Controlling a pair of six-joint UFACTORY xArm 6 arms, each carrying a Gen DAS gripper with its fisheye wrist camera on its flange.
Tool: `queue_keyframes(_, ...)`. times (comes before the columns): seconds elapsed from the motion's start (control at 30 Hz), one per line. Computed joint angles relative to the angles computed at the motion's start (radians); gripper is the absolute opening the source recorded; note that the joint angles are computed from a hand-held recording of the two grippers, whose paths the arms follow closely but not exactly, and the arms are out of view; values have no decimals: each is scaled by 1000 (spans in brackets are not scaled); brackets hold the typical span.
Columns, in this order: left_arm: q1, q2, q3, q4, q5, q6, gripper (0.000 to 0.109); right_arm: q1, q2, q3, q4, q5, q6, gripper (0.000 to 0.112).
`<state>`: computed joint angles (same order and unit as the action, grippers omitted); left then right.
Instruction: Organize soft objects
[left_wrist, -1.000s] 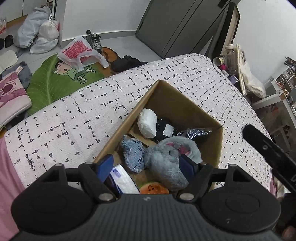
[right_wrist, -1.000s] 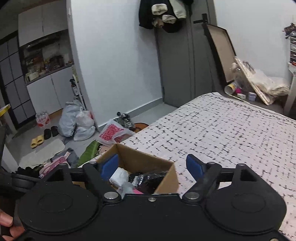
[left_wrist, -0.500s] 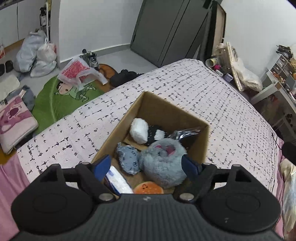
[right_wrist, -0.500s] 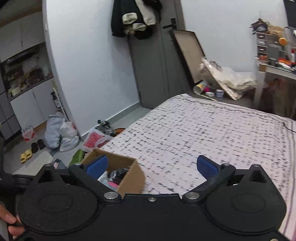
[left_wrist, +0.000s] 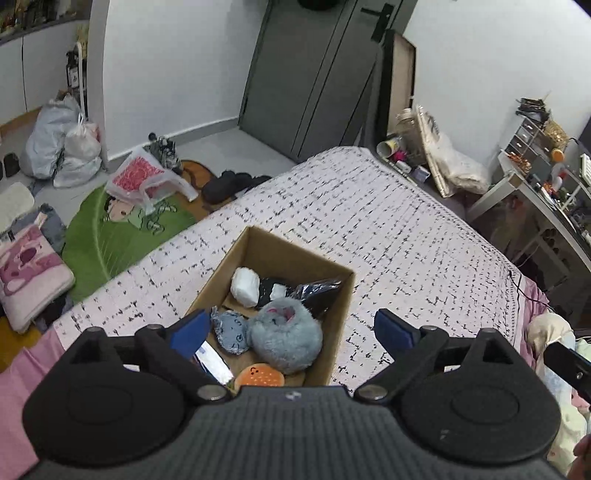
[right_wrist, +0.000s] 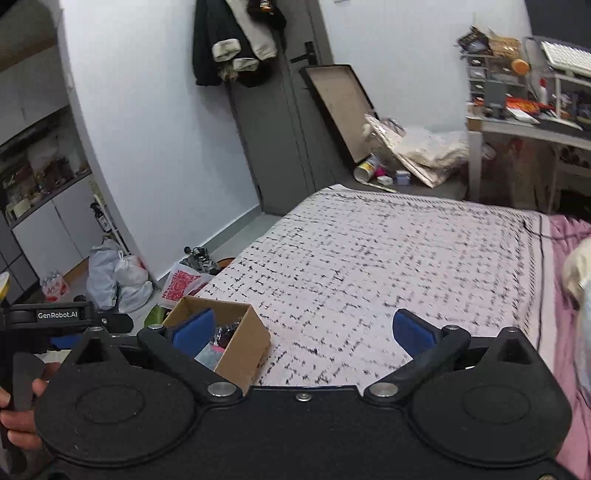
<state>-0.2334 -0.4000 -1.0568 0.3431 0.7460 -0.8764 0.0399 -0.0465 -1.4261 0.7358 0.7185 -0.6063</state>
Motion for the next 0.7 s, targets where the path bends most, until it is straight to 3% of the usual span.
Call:
queue_keyframes(0.23, -48, -45, -24, 37, 66, -19, 101, -45, -61, 7, -47, 70, 44, 103)
queue_keyframes(0.57, -130, -126, -29, 69, 144, -24, 102, -114, -146, -15, -49, 250, 69, 103)
queue_keyframes(0.7, -183, -156, -34, 110, 182, -18, 102, -137, -192, 8, -53, 281, 66, 103)
